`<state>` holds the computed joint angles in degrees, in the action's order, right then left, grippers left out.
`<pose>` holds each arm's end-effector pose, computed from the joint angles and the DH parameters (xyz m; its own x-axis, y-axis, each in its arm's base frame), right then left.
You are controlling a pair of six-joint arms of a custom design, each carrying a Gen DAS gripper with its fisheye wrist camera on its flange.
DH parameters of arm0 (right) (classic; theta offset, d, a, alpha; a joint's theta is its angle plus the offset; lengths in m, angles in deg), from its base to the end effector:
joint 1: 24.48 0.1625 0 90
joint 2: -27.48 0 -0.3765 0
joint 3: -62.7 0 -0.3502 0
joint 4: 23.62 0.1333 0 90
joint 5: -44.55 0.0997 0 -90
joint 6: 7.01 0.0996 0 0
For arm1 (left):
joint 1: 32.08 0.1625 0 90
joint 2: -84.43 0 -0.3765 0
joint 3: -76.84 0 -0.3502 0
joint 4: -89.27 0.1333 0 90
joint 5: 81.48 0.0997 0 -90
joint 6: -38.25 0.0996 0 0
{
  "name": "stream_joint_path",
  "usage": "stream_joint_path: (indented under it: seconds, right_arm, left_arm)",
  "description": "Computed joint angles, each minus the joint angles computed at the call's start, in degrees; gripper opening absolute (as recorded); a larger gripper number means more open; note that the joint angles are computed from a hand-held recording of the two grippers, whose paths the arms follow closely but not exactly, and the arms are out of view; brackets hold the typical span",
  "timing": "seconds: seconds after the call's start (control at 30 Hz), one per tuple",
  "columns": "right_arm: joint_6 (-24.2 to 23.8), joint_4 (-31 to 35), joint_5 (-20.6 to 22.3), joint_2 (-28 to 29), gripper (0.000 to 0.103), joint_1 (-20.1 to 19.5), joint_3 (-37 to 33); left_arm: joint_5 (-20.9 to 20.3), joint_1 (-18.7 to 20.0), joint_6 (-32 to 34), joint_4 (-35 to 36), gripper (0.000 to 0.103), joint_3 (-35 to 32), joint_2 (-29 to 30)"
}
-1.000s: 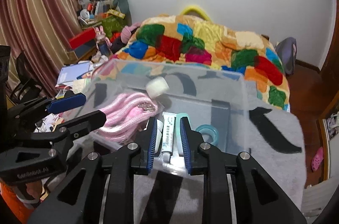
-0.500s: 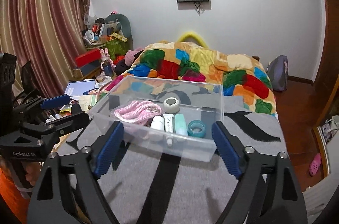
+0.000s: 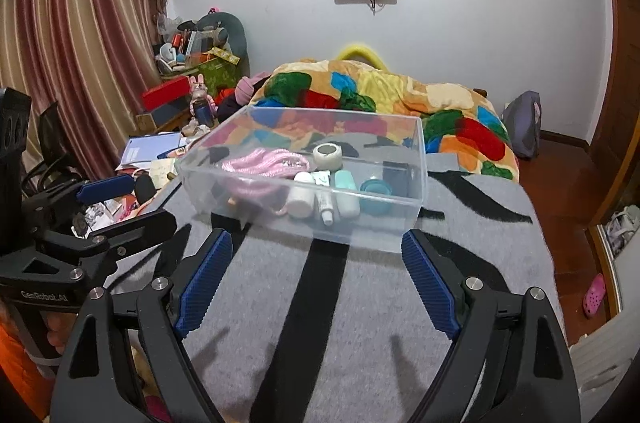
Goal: Organize objects
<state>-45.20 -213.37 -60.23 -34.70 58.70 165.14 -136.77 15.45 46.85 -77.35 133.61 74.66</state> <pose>0.0387 -0.5853 0.3062 -0.7713 -0.0499 0.6345 -0.5301 0.6021 -0.5971 -0.3575 -0.6719 -0.0516 -0.6997 0.4394 -0.5634 0.6995 0.5821 -0.4147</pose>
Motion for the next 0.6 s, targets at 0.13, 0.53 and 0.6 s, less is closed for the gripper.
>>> stream_joint_path:
  seconds: [0.13, 0.53, 0.6]
  right_arm:
    - [-0.5, -0.7, -0.2, 0.1, 0.085, 0.2, 0.2]
    - [0.1, -0.4, -0.1, -0.2, 0.085, -0.1, 0.4]
    - [0.2, -0.3, -0.1, -0.2, 0.085, -0.1, 0.4]
  left_arm:
    - [0.0, 0.0, 0.0, 0.0, 0.097, -0.1, 0.1]
    - [-0.2, 0.0, -0.4, 0.3, 0.097, -0.1, 0.1]
    - [-0.2, 0.0, -0.4, 0.3, 0.097, -0.1, 0.2]
